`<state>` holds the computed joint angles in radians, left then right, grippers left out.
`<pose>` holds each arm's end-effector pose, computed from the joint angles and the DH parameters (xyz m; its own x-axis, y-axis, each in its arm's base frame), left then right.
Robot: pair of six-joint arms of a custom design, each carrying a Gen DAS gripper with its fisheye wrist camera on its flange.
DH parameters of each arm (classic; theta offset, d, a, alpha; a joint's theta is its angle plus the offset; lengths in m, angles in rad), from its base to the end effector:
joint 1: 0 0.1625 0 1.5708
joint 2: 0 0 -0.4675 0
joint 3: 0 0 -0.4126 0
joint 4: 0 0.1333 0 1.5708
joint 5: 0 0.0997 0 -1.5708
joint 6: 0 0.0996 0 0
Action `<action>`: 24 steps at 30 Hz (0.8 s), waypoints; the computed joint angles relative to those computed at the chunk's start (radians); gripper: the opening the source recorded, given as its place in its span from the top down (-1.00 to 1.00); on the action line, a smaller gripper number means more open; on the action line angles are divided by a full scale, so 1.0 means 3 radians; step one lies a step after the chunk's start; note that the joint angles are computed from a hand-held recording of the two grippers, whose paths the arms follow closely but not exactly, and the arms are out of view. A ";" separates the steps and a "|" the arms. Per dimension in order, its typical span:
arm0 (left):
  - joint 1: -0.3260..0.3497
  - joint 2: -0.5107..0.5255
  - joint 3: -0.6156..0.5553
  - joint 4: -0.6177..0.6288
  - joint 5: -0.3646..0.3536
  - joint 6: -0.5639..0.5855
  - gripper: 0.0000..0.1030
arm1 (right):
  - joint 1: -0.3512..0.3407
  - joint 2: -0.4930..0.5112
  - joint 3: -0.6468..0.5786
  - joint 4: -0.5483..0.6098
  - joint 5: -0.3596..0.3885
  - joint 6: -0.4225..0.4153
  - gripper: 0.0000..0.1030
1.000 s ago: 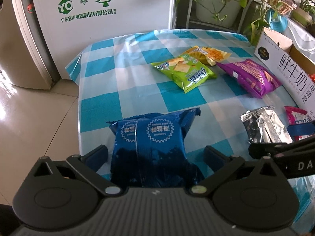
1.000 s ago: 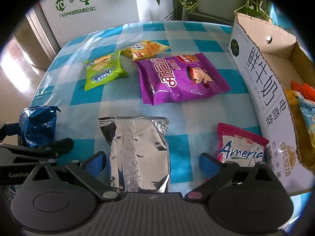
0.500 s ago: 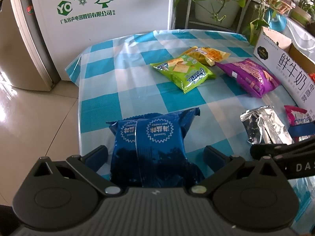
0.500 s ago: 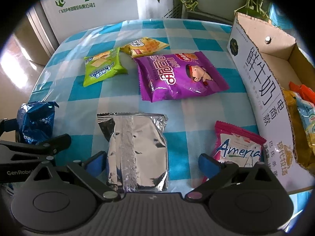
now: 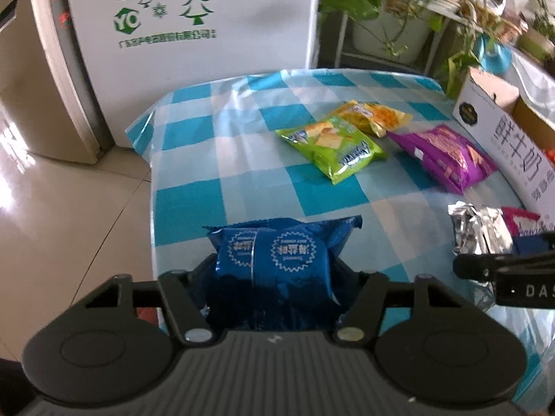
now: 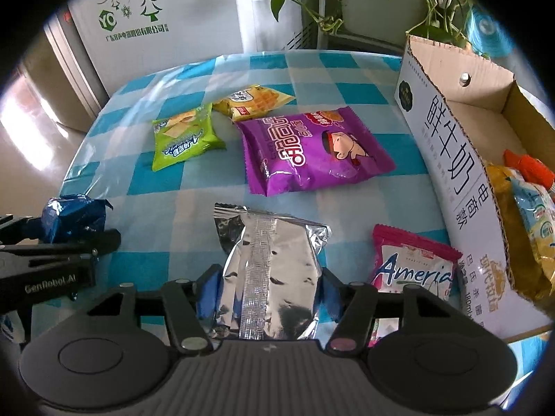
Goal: Organize snacks
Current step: 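Lift the blue bag and silver foil bag off the table with both grippers, then carry the blue and silver bags in both grippers over the cardboard box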
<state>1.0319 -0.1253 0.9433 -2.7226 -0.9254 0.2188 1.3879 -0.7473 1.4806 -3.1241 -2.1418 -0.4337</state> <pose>-0.2787 -0.8426 -0.1227 -0.6628 0.4111 -0.6259 0.6441 0.7393 -0.1965 -0.0635 -0.7802 0.2198 -0.7377 0.2096 0.6418 -0.2049 0.8363 -0.5085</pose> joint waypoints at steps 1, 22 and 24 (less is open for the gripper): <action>0.0003 -0.0004 0.0003 -0.0011 -0.0005 -0.0020 -0.19 | 0.0000 -0.0009 0.0011 -0.0016 0.0021 0.0002 -0.27; -0.0064 -0.0176 0.0360 -0.0502 -0.0118 -0.0167 -0.16 | 0.0043 -0.0324 0.0320 -0.0453 0.0452 -0.0168 -0.27; -0.0080 -0.0189 0.0371 -0.0533 -0.0174 -0.0159 -0.16 | 0.0047 -0.0382 0.0349 -0.0538 0.0496 -0.0225 -0.27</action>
<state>1.0078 -0.1820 1.0546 -2.8824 -0.9777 0.1712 1.4020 -0.8618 1.5854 -3.2855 -1.9930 -0.5012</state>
